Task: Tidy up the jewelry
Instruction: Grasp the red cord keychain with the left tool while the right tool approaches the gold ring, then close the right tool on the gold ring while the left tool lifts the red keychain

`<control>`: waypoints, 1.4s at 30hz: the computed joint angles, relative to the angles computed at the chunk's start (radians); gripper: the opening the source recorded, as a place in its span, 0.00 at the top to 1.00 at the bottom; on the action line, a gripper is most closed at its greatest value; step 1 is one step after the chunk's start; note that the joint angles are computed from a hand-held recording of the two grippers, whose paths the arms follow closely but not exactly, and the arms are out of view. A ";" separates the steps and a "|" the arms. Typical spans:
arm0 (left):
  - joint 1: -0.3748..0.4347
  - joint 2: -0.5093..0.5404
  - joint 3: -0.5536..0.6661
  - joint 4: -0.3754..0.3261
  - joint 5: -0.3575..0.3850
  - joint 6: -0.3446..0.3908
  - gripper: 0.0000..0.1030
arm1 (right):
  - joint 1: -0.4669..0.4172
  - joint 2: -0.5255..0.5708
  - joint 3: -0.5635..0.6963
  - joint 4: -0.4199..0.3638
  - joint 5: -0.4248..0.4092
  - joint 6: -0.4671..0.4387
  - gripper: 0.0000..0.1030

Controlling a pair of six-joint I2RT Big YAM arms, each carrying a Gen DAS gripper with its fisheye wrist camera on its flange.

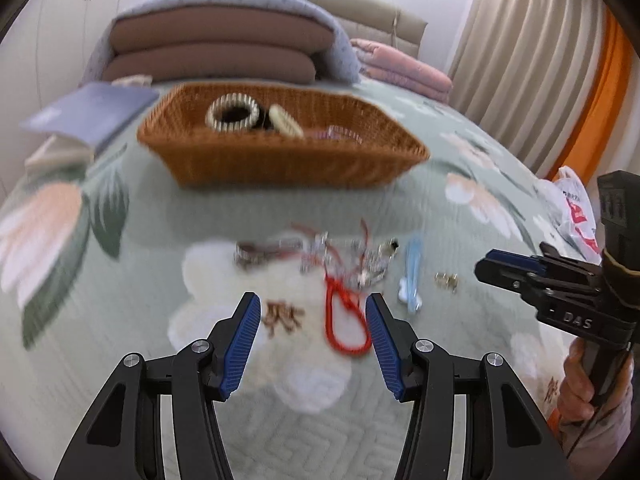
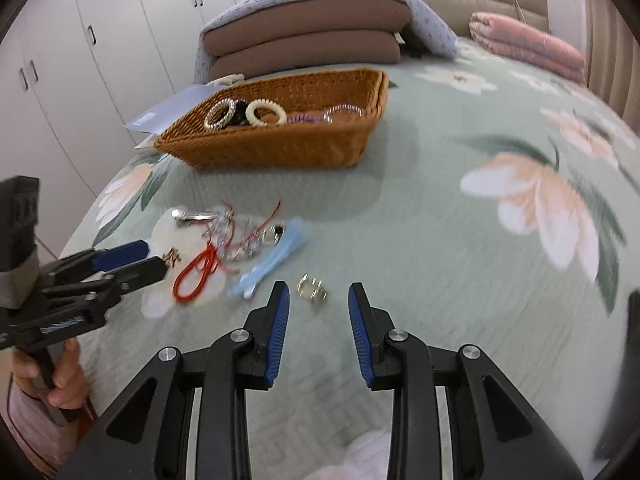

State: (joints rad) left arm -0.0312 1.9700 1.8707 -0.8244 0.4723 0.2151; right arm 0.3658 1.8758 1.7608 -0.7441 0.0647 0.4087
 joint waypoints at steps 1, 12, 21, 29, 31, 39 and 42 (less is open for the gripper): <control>-0.002 0.001 -0.004 0.002 -0.008 0.001 0.45 | 0.003 0.003 -0.002 0.001 0.004 0.006 0.67; -0.024 0.023 0.009 -0.008 -0.077 0.035 0.51 | 0.022 0.096 0.111 -0.081 0.104 0.011 0.67; -0.068 0.020 -0.006 0.022 -0.201 0.090 0.55 | 0.057 0.130 0.162 -0.127 0.204 -0.056 0.84; -0.069 0.004 -0.029 0.017 -0.171 0.133 0.96 | 0.066 0.078 0.081 -0.073 0.166 -0.077 0.84; -0.062 -0.003 -0.034 0.007 -0.139 0.131 0.96 | 0.068 0.056 0.050 -0.056 0.147 -0.078 0.84; -0.033 -0.076 -0.131 0.001 -0.007 0.150 0.96 | 0.076 -0.025 -0.037 -0.003 0.098 -0.066 0.84; -0.022 -0.115 -0.167 0.013 0.034 0.159 0.96 | 0.081 -0.051 -0.051 0.011 0.097 -0.068 0.84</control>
State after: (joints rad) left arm -0.0534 1.8555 1.7039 -0.8111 0.5062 0.3746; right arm 0.4463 1.8251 1.7101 -0.7327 0.1621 0.3408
